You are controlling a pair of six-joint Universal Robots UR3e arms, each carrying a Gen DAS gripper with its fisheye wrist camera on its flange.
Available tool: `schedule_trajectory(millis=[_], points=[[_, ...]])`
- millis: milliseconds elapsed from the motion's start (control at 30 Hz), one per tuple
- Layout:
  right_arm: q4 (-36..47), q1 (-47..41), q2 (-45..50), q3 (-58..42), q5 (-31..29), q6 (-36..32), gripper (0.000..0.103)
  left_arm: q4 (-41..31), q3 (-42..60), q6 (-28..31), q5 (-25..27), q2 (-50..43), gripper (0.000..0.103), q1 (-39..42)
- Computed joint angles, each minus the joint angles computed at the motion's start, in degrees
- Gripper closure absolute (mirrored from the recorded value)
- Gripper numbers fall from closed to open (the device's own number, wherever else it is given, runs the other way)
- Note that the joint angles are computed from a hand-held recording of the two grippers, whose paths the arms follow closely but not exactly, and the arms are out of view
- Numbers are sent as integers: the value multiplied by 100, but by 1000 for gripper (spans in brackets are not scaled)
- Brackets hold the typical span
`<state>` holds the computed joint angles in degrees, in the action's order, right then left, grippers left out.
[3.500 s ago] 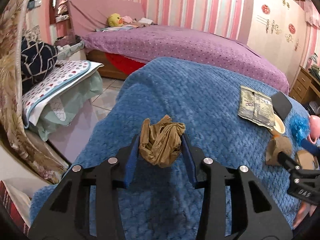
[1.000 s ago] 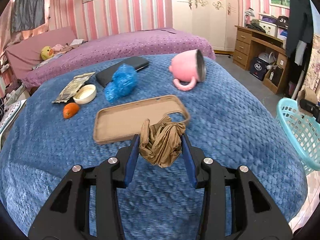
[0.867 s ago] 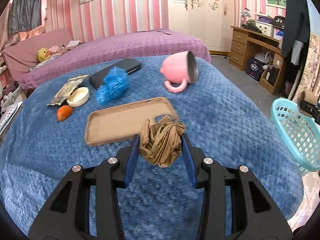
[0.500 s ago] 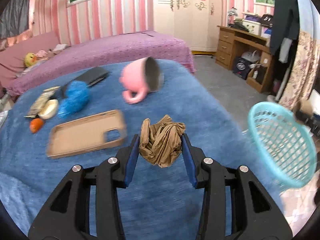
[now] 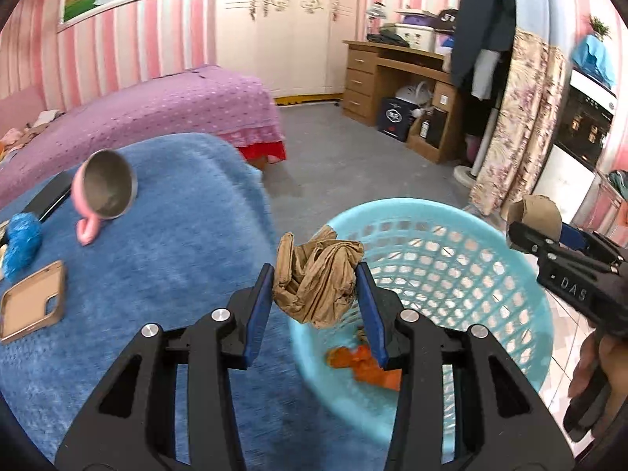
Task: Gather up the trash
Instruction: 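Open both grippers to drop the paper and tube into the basket, then move both open grippers back over the bed toward the remaining items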
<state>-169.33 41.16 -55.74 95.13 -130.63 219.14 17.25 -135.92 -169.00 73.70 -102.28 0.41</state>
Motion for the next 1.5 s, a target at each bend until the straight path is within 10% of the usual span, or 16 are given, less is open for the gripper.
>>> schedule_trajectory(millis=[100,233,400,800,1100,1500], points=[[-197,-11,-107,242,-39,121,46,-84,286,-153,256,-152,60,-347],[-334,2,-131,319,-46,157,46,-211,458,-169,424,-163,25,-499],[-277,-24,-41,207,58,105,46,-11,332,-227,636,-66,8,-238],[52,56,266,-372,155,17,43,-175,97,-30,277,340,6,933],[712,230,524,-1027,-222,388,10,27,-371,281,13,646,6,1499],[1718,541,1186,-2605,-549,967,5,-695,-934,1158,-871,1714,6,3074]])
